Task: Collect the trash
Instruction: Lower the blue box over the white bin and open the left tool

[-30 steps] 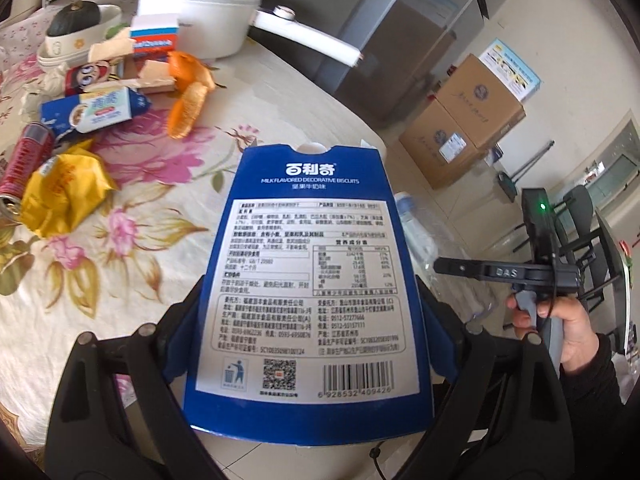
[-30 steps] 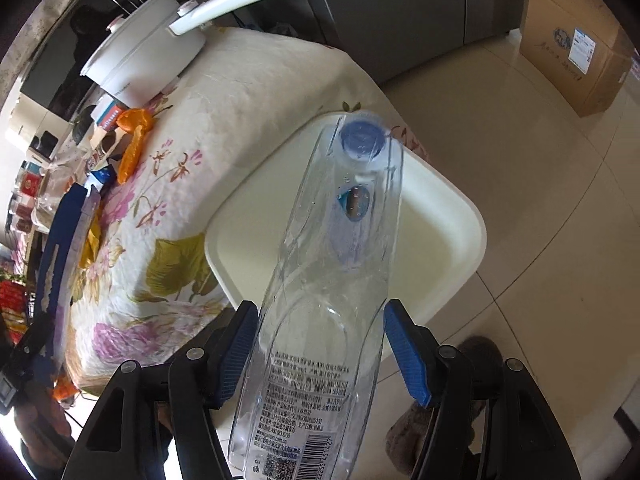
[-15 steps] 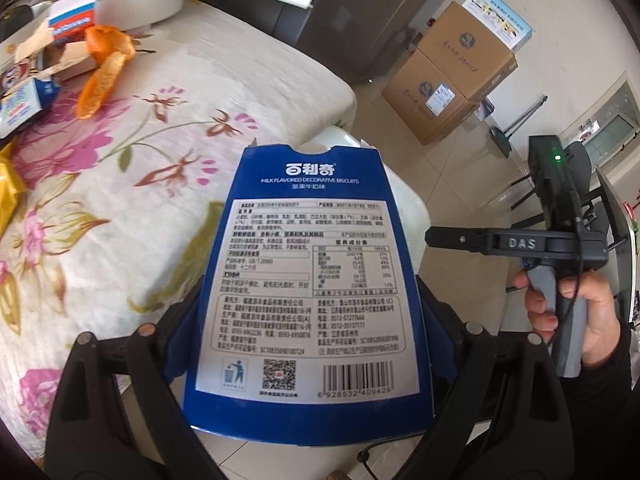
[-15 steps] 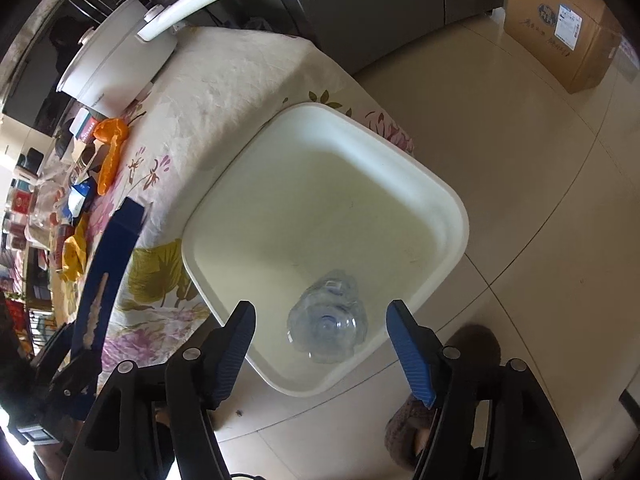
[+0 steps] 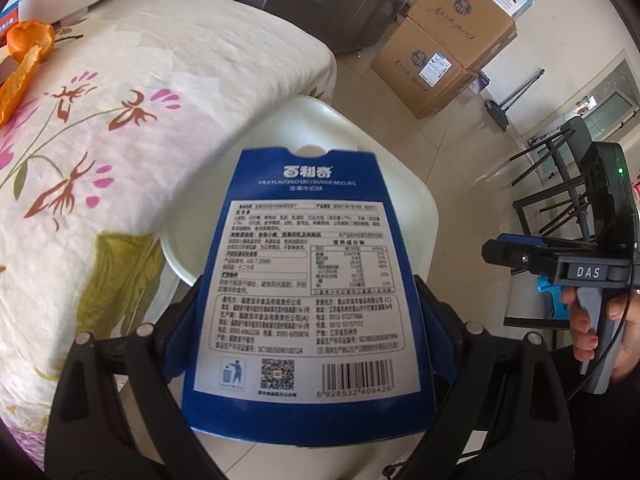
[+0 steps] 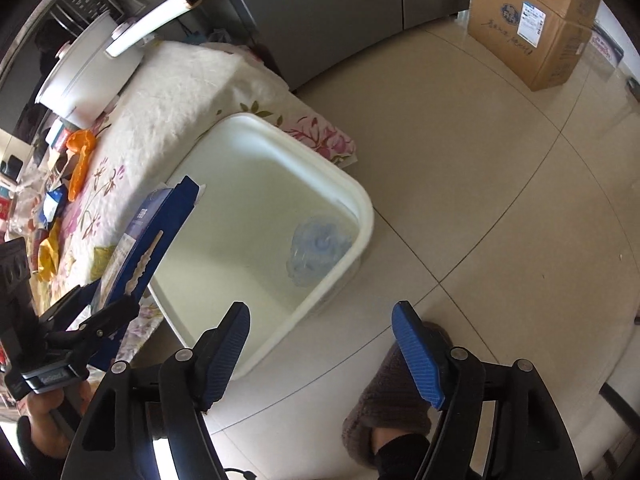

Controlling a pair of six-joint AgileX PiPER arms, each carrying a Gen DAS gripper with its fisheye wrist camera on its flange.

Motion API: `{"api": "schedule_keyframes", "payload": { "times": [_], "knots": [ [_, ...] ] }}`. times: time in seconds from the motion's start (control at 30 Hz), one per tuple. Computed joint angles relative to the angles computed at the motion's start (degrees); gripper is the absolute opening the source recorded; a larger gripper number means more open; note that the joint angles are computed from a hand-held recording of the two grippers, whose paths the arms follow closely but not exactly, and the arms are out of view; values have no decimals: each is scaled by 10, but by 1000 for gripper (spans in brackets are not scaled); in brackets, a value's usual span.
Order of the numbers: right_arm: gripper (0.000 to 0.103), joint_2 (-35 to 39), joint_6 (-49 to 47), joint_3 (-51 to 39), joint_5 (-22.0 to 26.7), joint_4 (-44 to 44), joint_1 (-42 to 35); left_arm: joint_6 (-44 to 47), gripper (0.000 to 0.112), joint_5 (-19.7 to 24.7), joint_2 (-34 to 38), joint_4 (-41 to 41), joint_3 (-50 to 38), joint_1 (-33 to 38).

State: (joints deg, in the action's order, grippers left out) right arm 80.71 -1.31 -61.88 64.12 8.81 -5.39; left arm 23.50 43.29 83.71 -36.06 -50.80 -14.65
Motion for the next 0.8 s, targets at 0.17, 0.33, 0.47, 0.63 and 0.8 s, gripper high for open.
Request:
{"api": "schedule_keyframes", "payload": {
  "times": [0.17, 0.33, 0.47, 0.63, 0.8],
  "knots": [
    [79, 0, 7, -8, 1, -8, 5, -25, 100, -10, -29, 42, 5, 5],
    [81, -6, 25, -16, 0, -7, 27, -34, 102, 11, -72, 68, 14, 47],
    [82, -14, 57, -29, -7, -21, 66, -31, 102, 41, -113, 93, 24, 101],
    [84, -17, 126, -50, -19, -63, 152, -19, 102, 81, -156, 135, 29, 194],
    [84, -3, 192, -71, -26, -102, 245, 16, 102, 100, -184, 143, 35, 290]
  ]
}}
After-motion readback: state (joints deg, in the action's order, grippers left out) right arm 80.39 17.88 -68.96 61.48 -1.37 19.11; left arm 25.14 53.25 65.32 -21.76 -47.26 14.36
